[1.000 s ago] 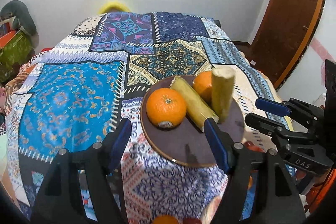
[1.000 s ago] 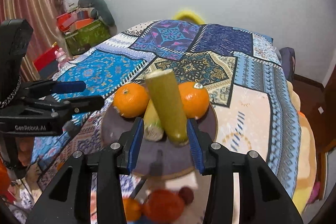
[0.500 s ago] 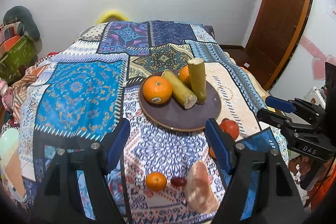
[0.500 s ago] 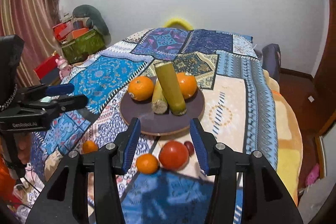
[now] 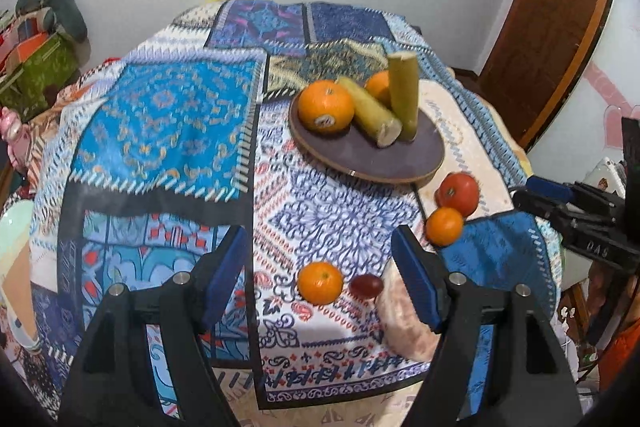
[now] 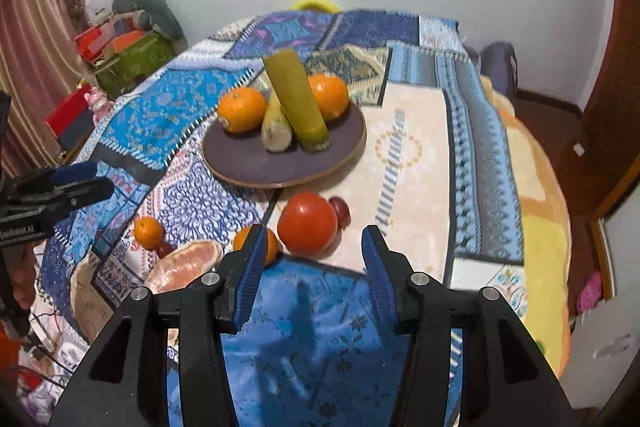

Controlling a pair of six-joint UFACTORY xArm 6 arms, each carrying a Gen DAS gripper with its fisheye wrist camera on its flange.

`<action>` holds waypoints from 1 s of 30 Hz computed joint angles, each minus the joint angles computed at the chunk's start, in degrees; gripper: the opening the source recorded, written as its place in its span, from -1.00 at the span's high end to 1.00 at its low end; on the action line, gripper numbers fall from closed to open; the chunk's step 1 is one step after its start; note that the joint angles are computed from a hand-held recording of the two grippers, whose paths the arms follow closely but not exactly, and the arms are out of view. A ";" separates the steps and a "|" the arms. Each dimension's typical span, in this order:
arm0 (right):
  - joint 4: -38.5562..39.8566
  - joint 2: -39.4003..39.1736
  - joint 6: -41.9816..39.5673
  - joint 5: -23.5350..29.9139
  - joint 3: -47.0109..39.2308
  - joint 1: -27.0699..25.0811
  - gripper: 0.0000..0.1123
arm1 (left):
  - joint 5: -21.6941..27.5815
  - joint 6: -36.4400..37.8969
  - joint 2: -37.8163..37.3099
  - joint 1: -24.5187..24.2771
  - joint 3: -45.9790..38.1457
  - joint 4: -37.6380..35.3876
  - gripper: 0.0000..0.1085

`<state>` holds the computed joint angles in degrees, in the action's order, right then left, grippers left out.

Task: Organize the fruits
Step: 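Grasp the red tomato with the right gripper while the left gripper grasps a small tangerine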

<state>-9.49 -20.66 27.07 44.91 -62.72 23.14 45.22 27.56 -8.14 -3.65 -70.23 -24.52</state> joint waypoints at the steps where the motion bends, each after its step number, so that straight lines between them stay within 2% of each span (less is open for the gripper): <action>1: -0.03 -0.08 0.20 -0.01 0.20 -0.05 0.19 | -0.09 -0.10 0.04 0.11 0.41 0.05 -0.36; 9: 2.19 2.51 -0.91 -0.23 -0.36 -0.84 0.19 | 0.78 0.55 0.89 0.60 2.15 -0.17 -0.35; 16: 5.48 5.52 -3.06 -0.78 -1.33 -1.30 0.19 | 2.05 1.17 1.85 0.50 2.59 -0.56 -0.24; 21: 5.38 7.47 -3.50 -1.11 -2.50 -1.01 0.19 | 3.59 1.12 3.53 0.31 1.77 -0.35 0.02; 25: 6.71 8.32 -4.28 -1.77 -2.73 -1.17 0.19 | 4.27 1.52 4.42 0.48 1.28 -1.83 0.10; 29: 9.93 8.92 -6.02 -1.88 -3.15 -1.99 0.19 | 5.69 2.33 5.43 0.72 0.18 -3.01 0.35; 30: 10.71 8.94 -6.53 -2.10 -3.06 -2.17 0.19 | 5.74 2.24 5.67 0.64 0.04 -2.81 0.36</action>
<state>1.22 -11.71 20.54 42.81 -65.78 20.97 50.96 29.80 -2.47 -3.01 -70.19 -27.33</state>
